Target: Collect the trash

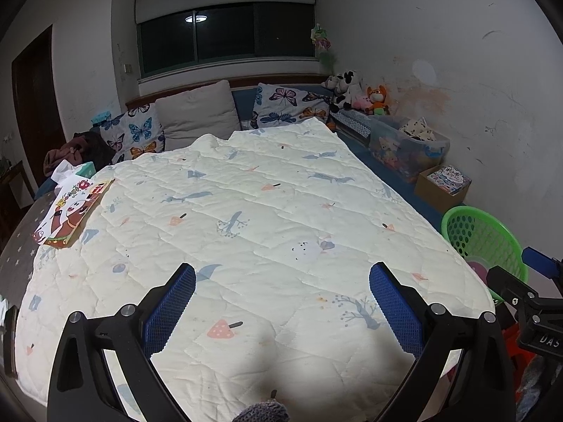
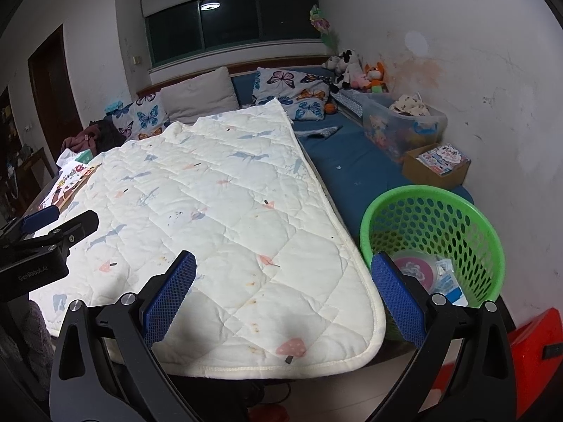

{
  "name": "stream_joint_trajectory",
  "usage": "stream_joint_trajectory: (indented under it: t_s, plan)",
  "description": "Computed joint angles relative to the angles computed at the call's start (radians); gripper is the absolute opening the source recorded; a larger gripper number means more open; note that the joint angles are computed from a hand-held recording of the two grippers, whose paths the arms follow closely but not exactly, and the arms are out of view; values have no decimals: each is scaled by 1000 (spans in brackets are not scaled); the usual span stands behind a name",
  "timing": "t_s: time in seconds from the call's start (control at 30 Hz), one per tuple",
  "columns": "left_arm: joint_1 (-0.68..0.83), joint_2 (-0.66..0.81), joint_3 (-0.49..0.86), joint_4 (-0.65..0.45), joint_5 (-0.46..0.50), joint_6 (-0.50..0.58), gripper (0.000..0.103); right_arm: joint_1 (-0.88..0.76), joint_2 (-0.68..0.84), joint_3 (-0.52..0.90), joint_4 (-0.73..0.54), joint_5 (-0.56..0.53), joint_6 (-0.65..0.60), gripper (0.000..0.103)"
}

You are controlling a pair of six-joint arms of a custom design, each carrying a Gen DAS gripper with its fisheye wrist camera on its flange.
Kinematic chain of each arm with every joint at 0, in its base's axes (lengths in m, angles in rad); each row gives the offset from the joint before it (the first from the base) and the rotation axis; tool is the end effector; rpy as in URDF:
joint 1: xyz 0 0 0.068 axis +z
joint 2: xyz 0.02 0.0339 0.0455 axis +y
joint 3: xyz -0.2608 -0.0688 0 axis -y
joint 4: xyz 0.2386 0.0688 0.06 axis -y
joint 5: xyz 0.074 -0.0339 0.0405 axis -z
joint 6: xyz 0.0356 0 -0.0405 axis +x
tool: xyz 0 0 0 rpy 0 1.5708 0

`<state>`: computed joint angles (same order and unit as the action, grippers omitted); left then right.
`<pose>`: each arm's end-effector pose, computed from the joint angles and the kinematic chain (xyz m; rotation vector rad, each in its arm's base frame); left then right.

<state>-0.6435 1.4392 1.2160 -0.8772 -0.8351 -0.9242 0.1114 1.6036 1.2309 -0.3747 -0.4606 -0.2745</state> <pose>0.2367 -0.1446 0.2905 -0.5439 2.1638 0.3217 0.3464 0.0547 0.2712 -0.6580 2.1656 0.4461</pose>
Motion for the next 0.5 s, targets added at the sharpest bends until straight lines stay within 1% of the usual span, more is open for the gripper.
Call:
stream_joint_trajectory:
  t_s: [0.3, 0.5]
  plan:
    - [2, -1, -7, 18, 9, 15, 96, 1, 2, -2, 7, -2, 8, 99]
    - [-12, 6, -3, 17, -22, 15, 96, -5, 1, -5, 8, -12, 6, 99]
